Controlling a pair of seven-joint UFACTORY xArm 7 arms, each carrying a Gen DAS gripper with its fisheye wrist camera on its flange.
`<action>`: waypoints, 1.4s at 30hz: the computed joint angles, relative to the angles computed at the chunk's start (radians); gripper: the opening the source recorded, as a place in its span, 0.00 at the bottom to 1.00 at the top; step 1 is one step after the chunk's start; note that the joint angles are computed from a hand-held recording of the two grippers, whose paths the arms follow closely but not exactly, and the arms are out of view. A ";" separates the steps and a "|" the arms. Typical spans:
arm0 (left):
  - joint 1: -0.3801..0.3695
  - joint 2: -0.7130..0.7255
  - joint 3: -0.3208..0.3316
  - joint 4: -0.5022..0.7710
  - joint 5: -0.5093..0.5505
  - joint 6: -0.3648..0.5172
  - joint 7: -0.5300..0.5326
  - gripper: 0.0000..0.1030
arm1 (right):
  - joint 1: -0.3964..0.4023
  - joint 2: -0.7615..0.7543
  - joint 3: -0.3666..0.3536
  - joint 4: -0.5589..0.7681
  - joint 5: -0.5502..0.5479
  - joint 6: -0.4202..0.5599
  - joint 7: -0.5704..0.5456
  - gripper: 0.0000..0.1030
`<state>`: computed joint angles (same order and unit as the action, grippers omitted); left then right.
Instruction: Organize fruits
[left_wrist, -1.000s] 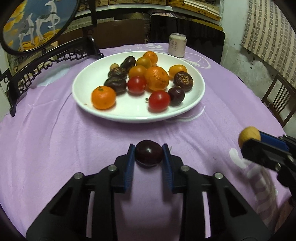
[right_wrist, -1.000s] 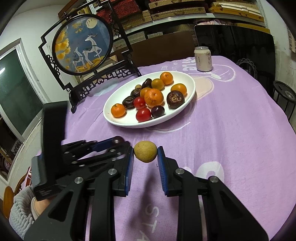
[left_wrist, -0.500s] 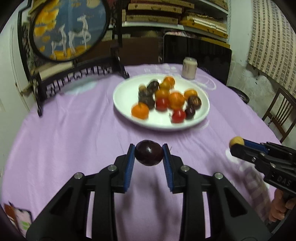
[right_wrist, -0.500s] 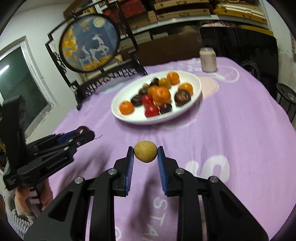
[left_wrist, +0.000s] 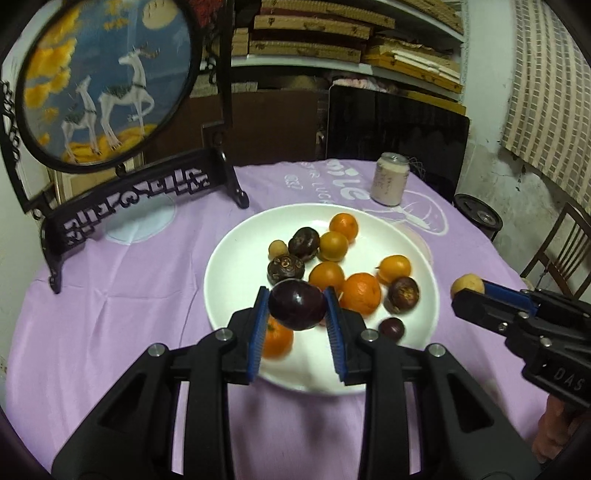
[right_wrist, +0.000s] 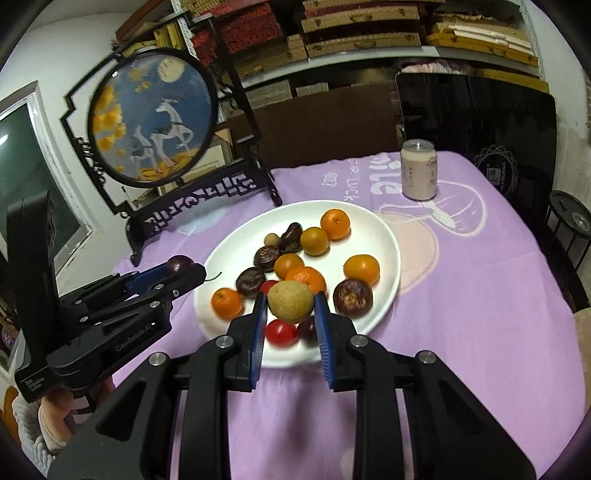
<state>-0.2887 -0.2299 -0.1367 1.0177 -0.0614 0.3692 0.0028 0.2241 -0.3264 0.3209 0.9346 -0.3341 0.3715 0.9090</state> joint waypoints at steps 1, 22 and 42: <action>0.001 0.015 -0.001 0.008 0.002 -0.001 0.000 0.29 | -0.004 0.025 -0.004 0.013 0.001 -0.003 -0.003 0.25; 0.065 0.097 -0.039 0.005 0.343 -0.113 -0.277 0.73 | 0.050 0.181 -0.097 0.087 -0.031 0.003 0.000 0.27; 0.073 -0.136 -0.049 -0.187 0.295 -0.095 -0.276 0.86 | 0.009 -0.005 0.033 -0.039 -0.120 0.004 0.149 0.54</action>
